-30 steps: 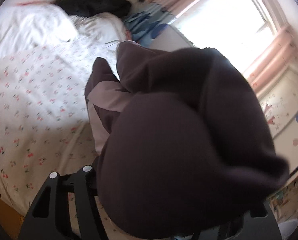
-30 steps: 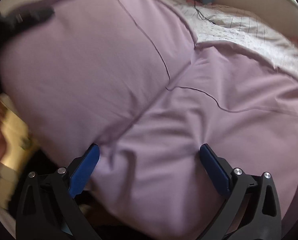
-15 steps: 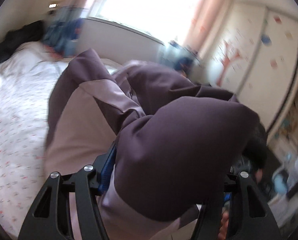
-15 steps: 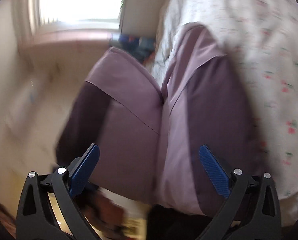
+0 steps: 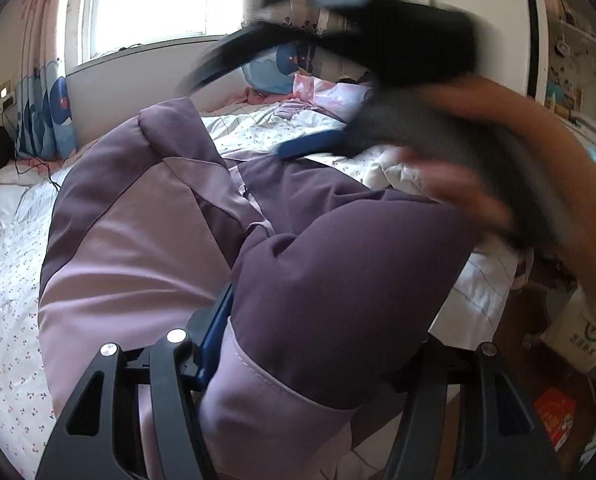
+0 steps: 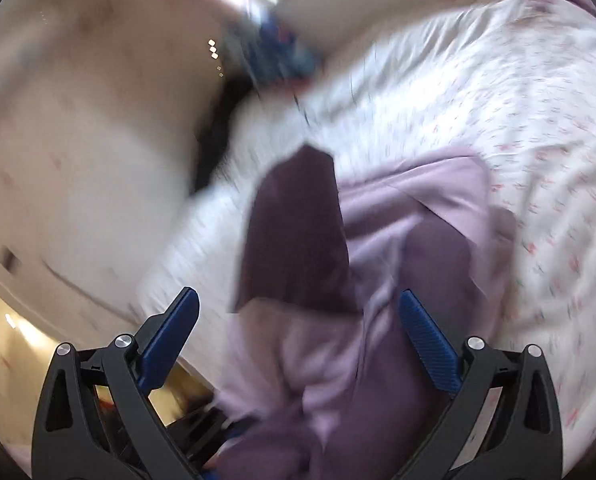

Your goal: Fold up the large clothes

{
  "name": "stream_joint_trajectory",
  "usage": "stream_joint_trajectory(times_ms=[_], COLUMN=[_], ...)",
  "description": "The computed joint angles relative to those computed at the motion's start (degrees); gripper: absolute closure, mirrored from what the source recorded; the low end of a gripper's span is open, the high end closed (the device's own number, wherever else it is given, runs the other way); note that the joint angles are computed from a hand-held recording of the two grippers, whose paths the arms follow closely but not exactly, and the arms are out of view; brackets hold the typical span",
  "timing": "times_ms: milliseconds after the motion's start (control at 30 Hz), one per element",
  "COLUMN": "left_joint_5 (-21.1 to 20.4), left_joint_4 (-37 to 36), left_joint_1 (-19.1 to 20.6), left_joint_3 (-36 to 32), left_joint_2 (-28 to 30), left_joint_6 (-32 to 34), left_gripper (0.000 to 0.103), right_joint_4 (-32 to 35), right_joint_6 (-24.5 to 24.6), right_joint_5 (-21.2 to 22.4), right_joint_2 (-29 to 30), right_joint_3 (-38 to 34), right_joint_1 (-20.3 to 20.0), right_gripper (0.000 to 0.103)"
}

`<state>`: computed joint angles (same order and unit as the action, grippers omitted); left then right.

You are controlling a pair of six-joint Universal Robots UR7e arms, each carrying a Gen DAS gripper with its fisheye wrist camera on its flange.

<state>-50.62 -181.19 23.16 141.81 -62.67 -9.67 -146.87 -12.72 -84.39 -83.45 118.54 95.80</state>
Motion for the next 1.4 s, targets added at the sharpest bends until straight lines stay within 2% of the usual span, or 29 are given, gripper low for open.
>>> stream_joint_trajectory(times_ms=[33,100,167,200,267,333,400,467,500,533,600,667,733,833,867,933,967,1033,1067,1133,1167,1267,1400], left_joint_5=[-0.08,-0.37,-1.53,-2.27,-6.45,-11.22,-10.30,-9.64,-8.79,-9.14,-15.29,-18.19,-22.26,-28.01,-28.15,-23.61,-22.69,-22.41,-21.80,-18.60,-16.33,-12.24,-4.67], left_joint_4=[1.27,5.31,10.36,12.40,20.30,25.73,27.54,27.80,27.58,27.04,24.27,24.11,24.16,20.99,20.64,20.28,20.33,20.36,19.51,16.30,16.06,17.31,24.17], left_joint_1=[-0.06,0.38,0.20,1.51,2.84,4.68,6.75,11.08,13.26,17.41,26.47,30.96,33.47,34.62,34.09,31.40,30.89,30.78,30.32,28.13,26.21,24.25,23.89], left_joint_3=[0.25,-0.07,0.79,0.12,-0.15,0.15,1.44,1.29,0.89,-0.32,-3.76,-6.54,-9.01,-10.14,-10.41,-9.99,-10.06,-10.45,-10.16,-8.62,-8.04,-8.10,-9.79], left_joint_2=[-0.71,-2.63,-5.79,-7.02,-13.38,-20.35,-27.30,-31.54,-32.32,-32.56,-30.22,-26.60,-22.37,-17.77,-16.65,-15.38,-15.12,-15.06,-15.20,-15.20,-15.73,-18.64,-24.82], left_joint_6=[-0.19,-0.58,-0.63,1.03,2.18,1.07,-3.35,-6.89,-8.62,-10.89,-12.09,-11.34,-7.71,-6.28,-5.74,-5.67,-5.87,-6.04,-5.32,-2.13,-0.59,2.35,3.66], left_gripper=[0.044,0.044,0.043,0.043,0.040,0.032,0.024,0.021,0.020,0.020,0.020,0.020,0.019,0.010,0.007,0.006,0.006,0.006,0.006,0.006,0.007,0.011,0.012], right_joint_4=[5.01,11.64,13.00,11.75,5.97,0.42,-6.36,-12.03,-14.46,-16.77,-22.38,-28.26,-33.74,-38.22,-40.49,-43.84,-45.79,-50.10,-52.94,-54.20,-55.56,-59.36,-63.76], right_joint_6=[0.26,0.22,-2.90,-3.36,-5.04,-6.37,-7.62,-8.43,-9.20,-9.27,-9.60,-8.75,-5.42,-2.10,-1.58,-1.34,-1.30,-1.08,-0.25,0.80,1.18,4.08,8.64], right_joint_5=[-3.41,-8.53,-11.90,-13.09,-15.23,-18.33,-21.97,-25.34,-26.59,-28.52,-31.83,-32.09,-30.09,-20.89,-18.86,-17.62,-18.02,-15.99,-12.77,-5.46,-3.59,2.95,9.18], right_joint_2=[4.56,9.97,12.82,13.29,12.46,11.46,10.41,9.93,10.57,10.48,9.08,8.45,6.67,2.39,2.05,2.06,2.73,4.07,5.17,3.17,3.76,6.78,19.50], right_joint_3=[-4.26,-8.80,-9.99,-9.23,-5.67,-2.19,1.63,4.10,4.47,5.48,8.64,11.50,16.02,21.58,23.09,24.74,25.18,26.13,26.89,28.63,28.86,28.06,21.77], right_joint_1=[1.85,4.13,5.84,6.60,8.03,9.55,11.51,14.02,14.73,16.17,17.81,16.18,12.45,3.12,1.57,0.45,0.55,-0.62,-2.31,-6.63,-7.50,-7.06,-1.35], right_gripper=[0.006,0.006,0.010,0.018,0.025,0.029,0.038,0.044,0.046,0.047,0.050,0.050,0.050,0.046,0.044,0.043,0.041,0.037,0.033,0.028,0.026,0.026,0.026])
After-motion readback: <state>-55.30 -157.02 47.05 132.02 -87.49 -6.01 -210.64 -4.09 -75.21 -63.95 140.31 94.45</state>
